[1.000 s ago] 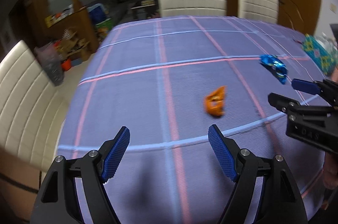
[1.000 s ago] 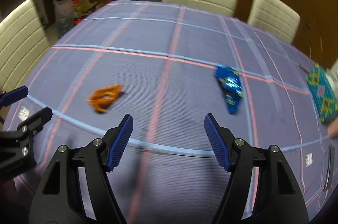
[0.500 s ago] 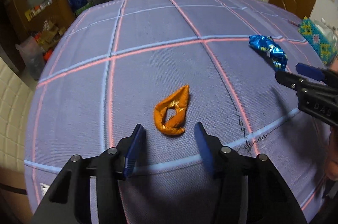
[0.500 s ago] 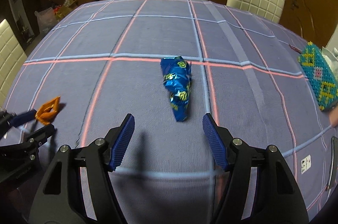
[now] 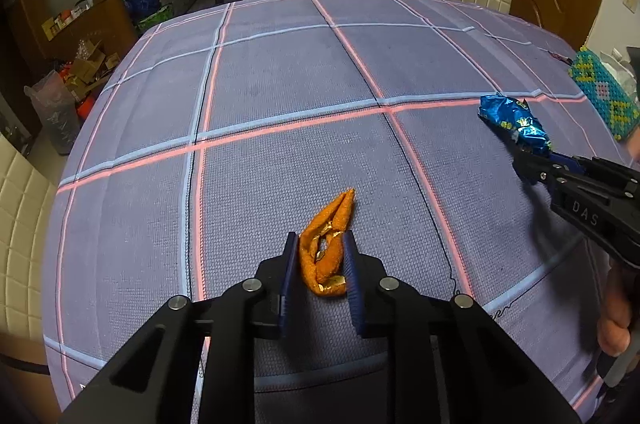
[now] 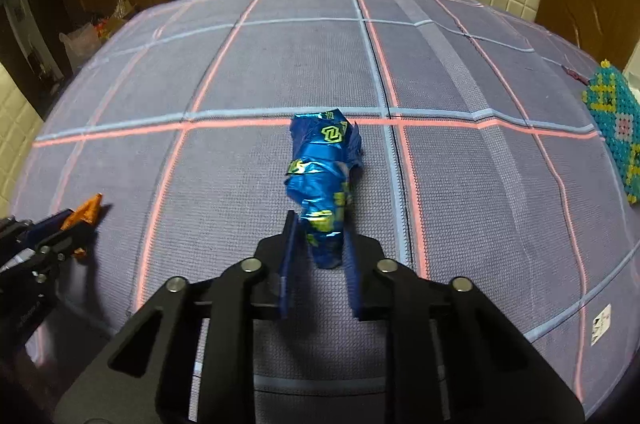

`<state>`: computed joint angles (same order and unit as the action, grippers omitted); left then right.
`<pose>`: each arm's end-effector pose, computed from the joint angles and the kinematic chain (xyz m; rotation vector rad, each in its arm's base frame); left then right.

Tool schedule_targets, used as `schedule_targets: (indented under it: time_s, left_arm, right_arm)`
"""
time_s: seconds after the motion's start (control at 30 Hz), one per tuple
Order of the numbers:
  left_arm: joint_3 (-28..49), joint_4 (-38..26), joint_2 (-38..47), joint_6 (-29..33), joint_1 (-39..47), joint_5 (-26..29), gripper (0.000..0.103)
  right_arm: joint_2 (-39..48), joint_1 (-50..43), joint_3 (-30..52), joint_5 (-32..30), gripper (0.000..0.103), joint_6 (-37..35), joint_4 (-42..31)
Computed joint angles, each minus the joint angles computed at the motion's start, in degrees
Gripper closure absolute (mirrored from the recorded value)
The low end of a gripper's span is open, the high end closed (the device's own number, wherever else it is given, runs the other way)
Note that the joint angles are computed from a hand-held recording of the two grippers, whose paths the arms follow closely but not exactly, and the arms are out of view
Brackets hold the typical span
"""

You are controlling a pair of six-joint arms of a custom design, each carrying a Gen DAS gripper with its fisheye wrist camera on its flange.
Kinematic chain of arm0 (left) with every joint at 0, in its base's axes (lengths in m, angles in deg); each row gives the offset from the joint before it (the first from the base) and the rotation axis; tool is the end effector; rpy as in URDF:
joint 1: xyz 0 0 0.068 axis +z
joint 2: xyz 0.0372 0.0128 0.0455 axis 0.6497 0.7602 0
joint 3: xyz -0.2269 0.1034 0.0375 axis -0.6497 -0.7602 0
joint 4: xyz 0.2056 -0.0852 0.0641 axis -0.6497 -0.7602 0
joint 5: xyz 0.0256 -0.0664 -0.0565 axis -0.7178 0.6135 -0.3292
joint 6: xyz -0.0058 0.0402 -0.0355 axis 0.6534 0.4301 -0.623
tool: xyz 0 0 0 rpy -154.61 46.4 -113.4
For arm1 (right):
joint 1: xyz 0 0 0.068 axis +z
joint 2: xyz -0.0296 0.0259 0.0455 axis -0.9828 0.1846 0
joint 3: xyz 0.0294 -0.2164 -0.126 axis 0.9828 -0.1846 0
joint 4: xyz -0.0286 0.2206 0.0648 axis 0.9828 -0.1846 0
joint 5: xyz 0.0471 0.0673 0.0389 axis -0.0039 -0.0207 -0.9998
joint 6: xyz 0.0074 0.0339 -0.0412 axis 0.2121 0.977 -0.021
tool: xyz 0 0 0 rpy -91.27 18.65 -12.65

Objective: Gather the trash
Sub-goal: 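Grasp the orange wrapper with the left tool while the right tool grasps the blue foil wrapper, then carry both wrappers to the bin and release the orange wrapper from the left tool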

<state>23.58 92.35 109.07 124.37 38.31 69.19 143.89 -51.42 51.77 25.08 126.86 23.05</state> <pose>0.2608 -0.0224 0.0254 0.9727 2.4049 -0.2668 0.1893 0.0823 0.0241 0.7177 2.4760 -0.1577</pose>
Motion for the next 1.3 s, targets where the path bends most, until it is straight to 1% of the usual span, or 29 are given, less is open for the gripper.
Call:
schedule_targets:
  time_s: [0.07, 0.23, 0.33, 0.53, 0.73, 0.87, 1.3]
  left_arm:
    - [-0.4, 0.3, -0.2, 0.3, 0.4, 0.1, 0.082]
    - [-1.6, -0.3, -1.9, 1.6, 2.5, 1.6, 0.082]
    - [-2.5, -0.4, -3.6, 2.2, 3.8, 2.3, 0.082]
    - [-3.8, -3.3, -6.9, 5.3, 8.7, 5.2, 0.082]
    - [-5.0, -5.6, -9.7, 9.7, 14.7, 8.2, 0.082]
    - [-4.1, -8.6, -10.5, 13.1, 19.8, 10.6, 0.082]
    - [1.8, -17.2, -9.1, 21.3, 32.6, 16.9, 0.082]
  right_arm:
    - [-0.5, 1.0, -0.4, 0.4, 0.084, 0.0, 0.5]
    - [-1.0, 5.2, 1.4, 2.2, 0.086, 0.9, -2.6]
    - [-1.8, 8.5, 2.7, 3.3, 0.086, 2.4, -5.4]
    - [-2.8, 15.7, 6.6, 5.4, 0.086, 7.3, -12.8]
    - [-2.4, 22.2, 12.7, 7.4, 0.086, 11.1, -21.3]
    - [-1.5, 25.7, 17.3, 8.8, 0.086, 12.7, -26.3]
    - [3.6, 31.7, 32.4, 10.8, 0.086, 13.4, -38.5]
